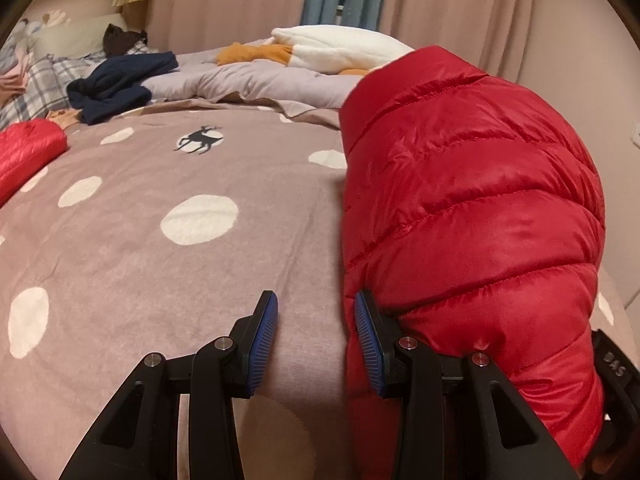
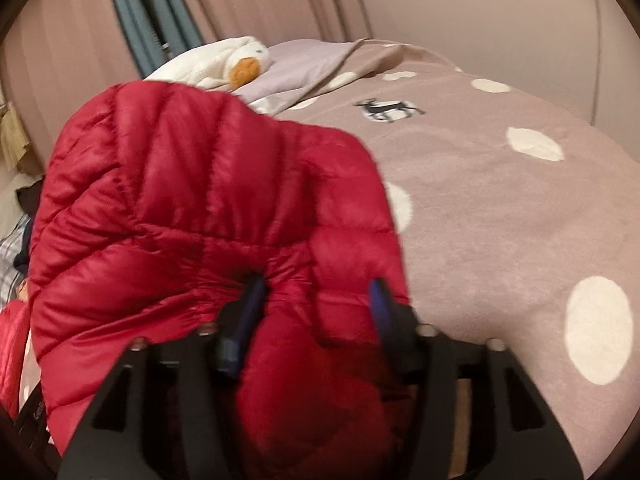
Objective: Fold large clothes
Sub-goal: 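Grasp the edge of the red jacket bundle with both grippers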
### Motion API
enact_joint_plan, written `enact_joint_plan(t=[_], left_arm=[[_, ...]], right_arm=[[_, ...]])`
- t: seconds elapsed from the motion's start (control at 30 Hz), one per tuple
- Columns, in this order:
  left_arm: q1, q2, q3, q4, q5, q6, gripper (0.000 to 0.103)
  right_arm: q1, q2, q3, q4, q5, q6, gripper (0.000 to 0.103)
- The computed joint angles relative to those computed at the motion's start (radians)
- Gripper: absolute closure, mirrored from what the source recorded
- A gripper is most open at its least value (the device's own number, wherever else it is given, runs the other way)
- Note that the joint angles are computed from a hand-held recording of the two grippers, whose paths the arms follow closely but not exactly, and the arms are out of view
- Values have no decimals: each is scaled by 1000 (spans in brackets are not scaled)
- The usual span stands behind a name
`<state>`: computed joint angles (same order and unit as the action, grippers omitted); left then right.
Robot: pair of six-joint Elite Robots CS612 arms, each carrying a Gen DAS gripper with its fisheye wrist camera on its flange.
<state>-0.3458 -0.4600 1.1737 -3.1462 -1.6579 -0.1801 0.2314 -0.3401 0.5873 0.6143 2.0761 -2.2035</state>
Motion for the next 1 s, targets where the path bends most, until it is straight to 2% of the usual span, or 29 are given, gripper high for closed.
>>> enact_joint_plan(t=[0.07, 0.17, 0.23, 0.3, 0.37, 0.43, 0.47, 0.53, 0.6, 0.63, 0.67, 0.73, 0.77, 0.83, 0.93, 1.0], left_arm=[[-1, -10, 1, 23, 21, -13, 64], [10, -21, -3, 2, 0, -24, 64], [16, -22, -9, -28, -11, -43, 64], [19, -25, -19, -49, -5, -54, 64], [17, -22, -34, -90, 27, -33, 64], [17, -14, -52, -118, 38, -17, 64], [19, -2, -76, -122, 19, -28, 64], [29, 21, -116, -105, -47, -50, 64], [38, 48, -169, -43, -128, -61, 64], [40, 65, -198, -11, -156, -70, 64], [42, 78, -221, 5, -180, -87, 64], [44, 97, -255, 34, -232, -119, 64], [44, 108, -270, 45, -263, -119, 64], [36, 114, -271, 33, -262, -90, 64], [16, 108, -245, 12, -201, -31, 64], [4, 104, -231, 2, -156, 6, 61]], right_arm=[[-4, -33, 55, -36, -12, 30, 29], [-14, -118, 182, -144, -44, 37, 29], [-6, -165, 245, -227, 10, 16, 29], [9, -212, 298, -354, 77, -78, 40], [16, -244, 327, -453, 75, -168, 73], [14, -275, 362, -576, 14, -252, 82], [10, -280, 363, -618, -30, -294, 83], [4, -247, 298, -607, -91, -373, 86], [0, -174, 170, -482, -84, -391, 88], [-5, -138, 114, -420, -85, -367, 87], [-17, -108, 70, -367, -120, -326, 87], [-35, -66, 16, -303, -171, -255, 88], [-39, -59, 13, -293, -171, -242, 91], [-40, -56, 23, -298, -154, -228, 92], [-41, -29, -15, -243, -121, -185, 94], [-41, 0, -62, -197, -113, -198, 95]])
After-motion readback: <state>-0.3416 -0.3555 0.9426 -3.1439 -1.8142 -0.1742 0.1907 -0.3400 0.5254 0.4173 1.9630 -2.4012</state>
